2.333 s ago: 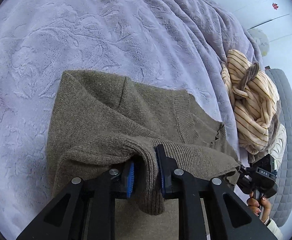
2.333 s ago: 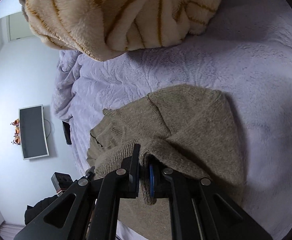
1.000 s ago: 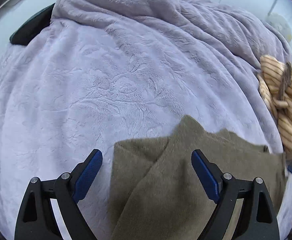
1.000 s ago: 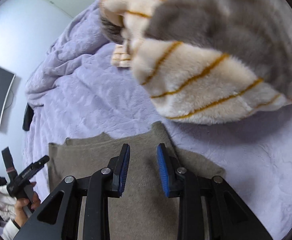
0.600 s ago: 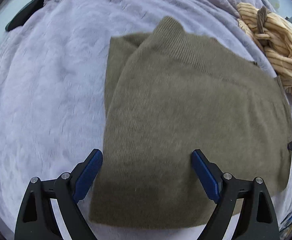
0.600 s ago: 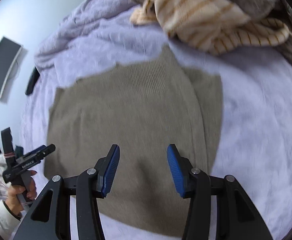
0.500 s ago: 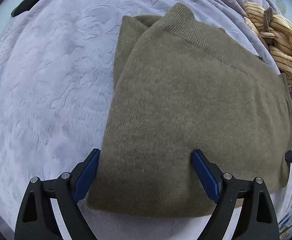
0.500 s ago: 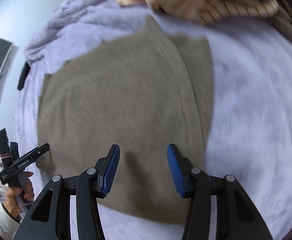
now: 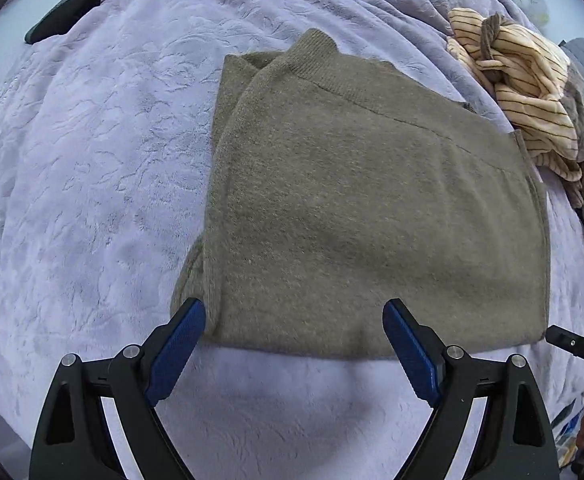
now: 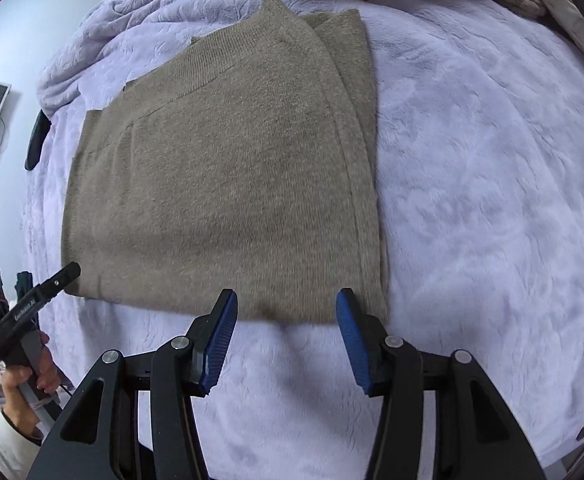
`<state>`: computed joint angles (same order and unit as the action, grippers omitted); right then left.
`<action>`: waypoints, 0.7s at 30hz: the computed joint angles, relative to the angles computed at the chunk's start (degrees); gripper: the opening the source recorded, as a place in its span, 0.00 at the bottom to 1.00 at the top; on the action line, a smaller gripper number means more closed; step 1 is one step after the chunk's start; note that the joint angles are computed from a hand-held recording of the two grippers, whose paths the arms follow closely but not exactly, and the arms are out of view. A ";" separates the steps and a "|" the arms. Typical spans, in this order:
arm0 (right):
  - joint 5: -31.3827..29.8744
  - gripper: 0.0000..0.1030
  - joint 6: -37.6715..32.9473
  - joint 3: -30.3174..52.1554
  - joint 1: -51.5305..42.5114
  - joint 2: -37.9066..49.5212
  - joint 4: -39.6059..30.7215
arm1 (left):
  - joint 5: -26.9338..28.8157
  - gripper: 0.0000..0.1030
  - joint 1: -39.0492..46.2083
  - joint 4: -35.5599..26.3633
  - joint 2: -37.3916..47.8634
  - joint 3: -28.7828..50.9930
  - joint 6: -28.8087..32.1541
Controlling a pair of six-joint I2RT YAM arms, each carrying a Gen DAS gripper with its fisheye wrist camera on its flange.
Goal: Fold small clothes
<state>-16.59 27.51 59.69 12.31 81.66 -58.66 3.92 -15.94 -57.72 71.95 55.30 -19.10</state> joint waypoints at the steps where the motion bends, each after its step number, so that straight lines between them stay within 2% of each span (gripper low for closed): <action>1: -0.30 0.55 0.35 -0.27 0.00 -1.19 -1.16 | 1.03 0.88 -0.36 -1.30 -1.08 0.05 -0.18; 5: -1.34 0.57 3.04 -1.08 1.54 -4.39 -3.32 | 2.25 0.88 -2.23 -5.92 -4.31 -0.15 0.43; 16: -1.52 0.57 9.37 0.97 11.16 -6.70 -6.37 | 2.45 0.88 -11.53 -14.05 -12.82 -0.17 -10.91; 21: -0.31 0.71 10.40 4.92 15.83 -4.94 -7.12 | 1.76 0.88 -13.44 -16.65 -14.34 1.21 -14.46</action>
